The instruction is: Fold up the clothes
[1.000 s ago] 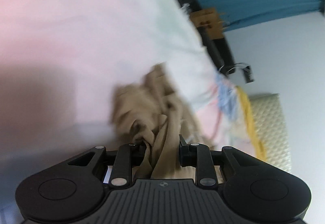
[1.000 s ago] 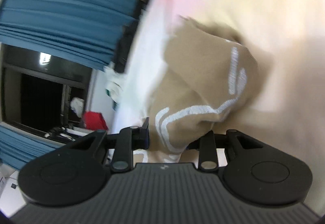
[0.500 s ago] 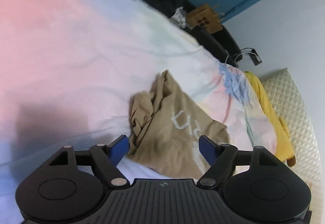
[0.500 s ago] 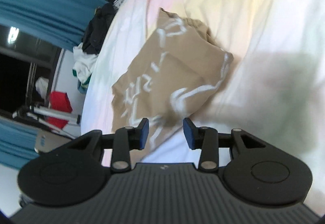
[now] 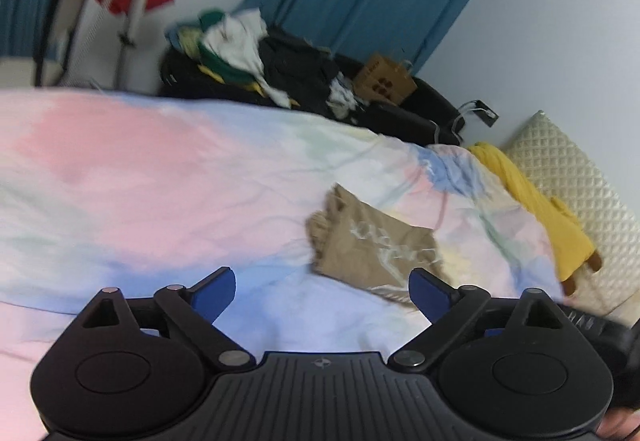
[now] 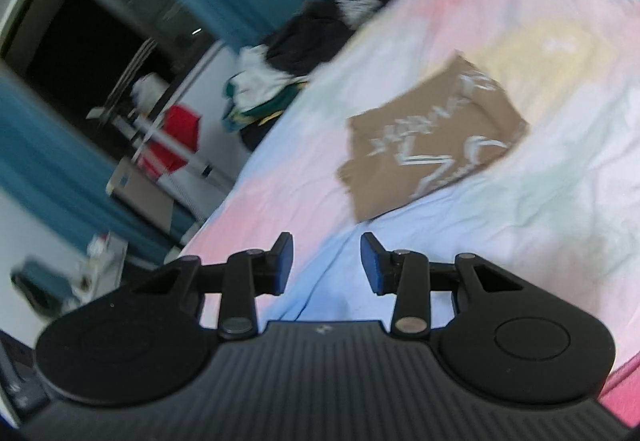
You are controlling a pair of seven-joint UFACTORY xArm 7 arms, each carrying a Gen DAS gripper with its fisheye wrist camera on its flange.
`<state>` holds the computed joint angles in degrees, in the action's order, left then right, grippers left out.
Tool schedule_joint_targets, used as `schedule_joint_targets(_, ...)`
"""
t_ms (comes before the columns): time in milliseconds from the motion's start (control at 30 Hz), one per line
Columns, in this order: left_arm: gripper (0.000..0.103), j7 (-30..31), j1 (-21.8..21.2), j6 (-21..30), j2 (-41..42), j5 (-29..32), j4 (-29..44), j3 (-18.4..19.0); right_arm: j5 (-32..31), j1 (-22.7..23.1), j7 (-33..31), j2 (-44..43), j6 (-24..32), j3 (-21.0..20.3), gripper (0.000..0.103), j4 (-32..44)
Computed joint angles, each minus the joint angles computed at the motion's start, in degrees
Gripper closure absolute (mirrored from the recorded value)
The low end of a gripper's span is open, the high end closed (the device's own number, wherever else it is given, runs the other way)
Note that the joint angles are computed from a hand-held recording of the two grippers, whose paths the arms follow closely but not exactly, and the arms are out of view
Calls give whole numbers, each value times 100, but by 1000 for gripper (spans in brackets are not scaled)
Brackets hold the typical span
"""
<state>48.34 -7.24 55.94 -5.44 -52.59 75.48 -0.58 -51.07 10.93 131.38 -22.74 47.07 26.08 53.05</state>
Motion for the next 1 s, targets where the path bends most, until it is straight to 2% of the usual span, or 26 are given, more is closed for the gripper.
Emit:
schedule_joint_targets(67,2,389,116,-191,-301,52,-301,140,-262,16,-195,449,292,250,50,511)
schedule_joint_targets(133,0,800,204,-396,-568,87,-571,309,-608,140,-319,954,694,441,29,1043)
schedule_joint_targets(167,0,995,233,-506,-637,78,-671,394,-851,196,-345,1282,932,545,25,1340)
schedule_joint_targets(300,0,1514,374,-933,-516,45,-834,635,-1547,586,-822,2541,1430,601,26,2404)
schedule_joint_targets(400,0,1880,496,-1370,-289,-95,-925,683,-1825,897,-1166,3374,1449,426,26,3053)
schedule_joint_targets(567,0,2574,764,-1811,42,-416,-1048,702,-2290,1488,-1482,4457,1660,-2,26,3938)
schedule_joint_targets(700,0,2747,937,-2081,288,-462,-1082,565,-2364,1796,-1781,5087,1592,-356,26,4463)
schedule_joint_targets(833,0,2780,1042,-2287,304,-515,-1146,461,-2116,2017,-2097,5536,1636,-652,26,4991)
schedule_joint_targets(1000,0,2665,1067,-2513,31,-644,-1225,472,-1706,2231,-2781,6367,1643,-994,26,6274)
